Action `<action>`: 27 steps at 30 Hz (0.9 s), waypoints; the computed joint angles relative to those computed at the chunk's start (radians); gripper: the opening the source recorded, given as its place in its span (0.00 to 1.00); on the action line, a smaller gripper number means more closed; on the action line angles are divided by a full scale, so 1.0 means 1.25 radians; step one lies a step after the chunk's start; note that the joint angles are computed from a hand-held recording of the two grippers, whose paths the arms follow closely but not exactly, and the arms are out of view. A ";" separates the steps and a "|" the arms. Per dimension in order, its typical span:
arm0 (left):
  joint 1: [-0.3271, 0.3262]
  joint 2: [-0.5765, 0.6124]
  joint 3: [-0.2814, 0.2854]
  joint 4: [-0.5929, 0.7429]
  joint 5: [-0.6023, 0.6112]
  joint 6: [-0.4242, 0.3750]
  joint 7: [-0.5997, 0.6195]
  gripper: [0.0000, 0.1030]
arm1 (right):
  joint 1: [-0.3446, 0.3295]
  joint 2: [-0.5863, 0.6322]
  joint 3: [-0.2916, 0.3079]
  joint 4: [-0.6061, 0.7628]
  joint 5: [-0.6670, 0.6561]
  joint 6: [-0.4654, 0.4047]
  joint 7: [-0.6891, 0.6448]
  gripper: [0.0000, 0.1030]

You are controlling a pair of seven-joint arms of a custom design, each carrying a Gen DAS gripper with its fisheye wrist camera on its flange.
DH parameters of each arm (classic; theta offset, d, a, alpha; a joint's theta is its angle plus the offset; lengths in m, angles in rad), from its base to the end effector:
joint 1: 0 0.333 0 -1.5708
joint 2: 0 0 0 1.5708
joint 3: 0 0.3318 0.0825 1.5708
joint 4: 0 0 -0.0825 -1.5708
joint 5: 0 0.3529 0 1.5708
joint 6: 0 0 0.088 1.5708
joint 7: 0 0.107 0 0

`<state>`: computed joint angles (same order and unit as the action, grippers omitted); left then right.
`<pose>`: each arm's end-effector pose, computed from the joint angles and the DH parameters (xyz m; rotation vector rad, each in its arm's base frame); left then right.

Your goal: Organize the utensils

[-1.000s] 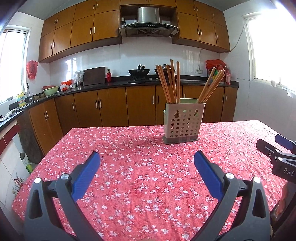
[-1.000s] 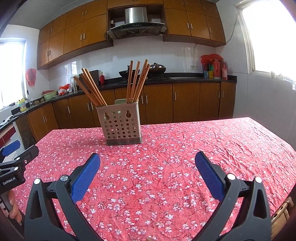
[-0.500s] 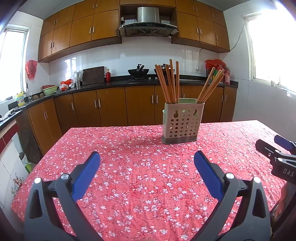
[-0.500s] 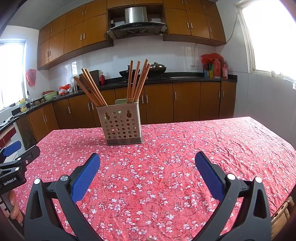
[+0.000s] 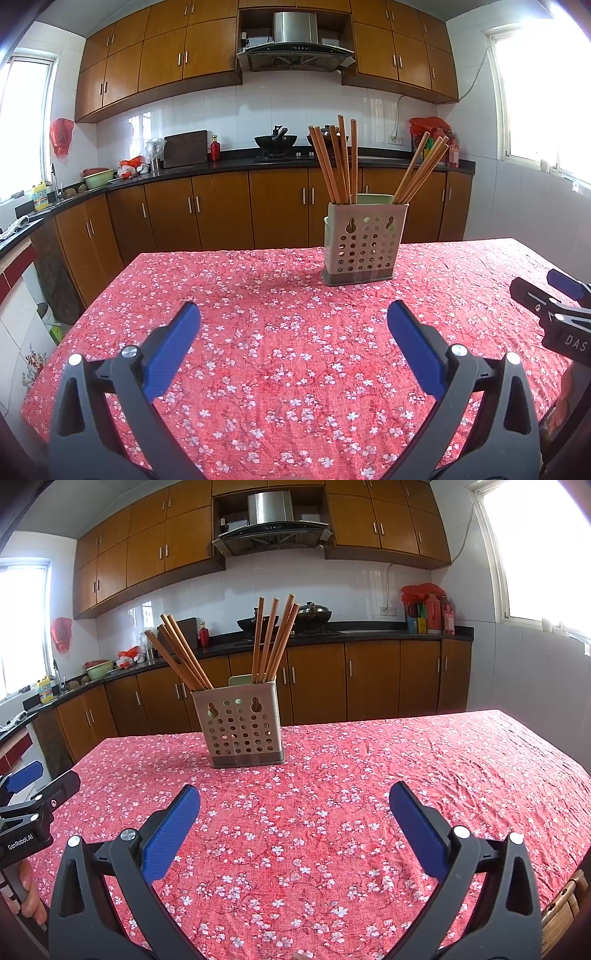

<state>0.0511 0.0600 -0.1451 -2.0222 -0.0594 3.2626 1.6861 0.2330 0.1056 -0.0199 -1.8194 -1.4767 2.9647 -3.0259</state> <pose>0.5808 -0.0463 0.5993 -1.3881 1.5965 -1.0221 0.5643 0.1918 0.5732 -1.3637 1.5338 -0.9138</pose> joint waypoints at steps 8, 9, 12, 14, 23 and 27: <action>0.005 0.002 -0.008 0.003 -0.018 -0.004 0.016 0.96 | 0.001 0.002 -0.001 0.001 0.001 0.000 -0.001 0.98; -0.001 0.002 -0.001 0.003 -0.012 -0.005 0.011 0.96 | 0.001 0.002 -0.001 0.001 0.003 0.000 -0.002 0.98; 0.018 0.003 -0.023 0.004 -0.031 -0.005 0.029 0.96 | 0.002 0.005 -0.002 0.003 0.002 0.001 0.000 0.98; 0.015 0.003 -0.019 0.004 -0.030 -0.005 0.028 0.96 | 0.002 0.004 -0.002 0.003 0.003 0.000 -0.001 0.98; 0.006 0.003 -0.011 0.003 -0.032 -0.006 0.029 0.96 | 0.003 0.006 -0.003 0.003 0.005 0.001 -0.002 0.98; 0.012 0.003 -0.018 0.003 -0.040 -0.006 0.036 0.96 | 0.003 0.006 -0.003 0.002 0.007 0.002 -0.003 0.98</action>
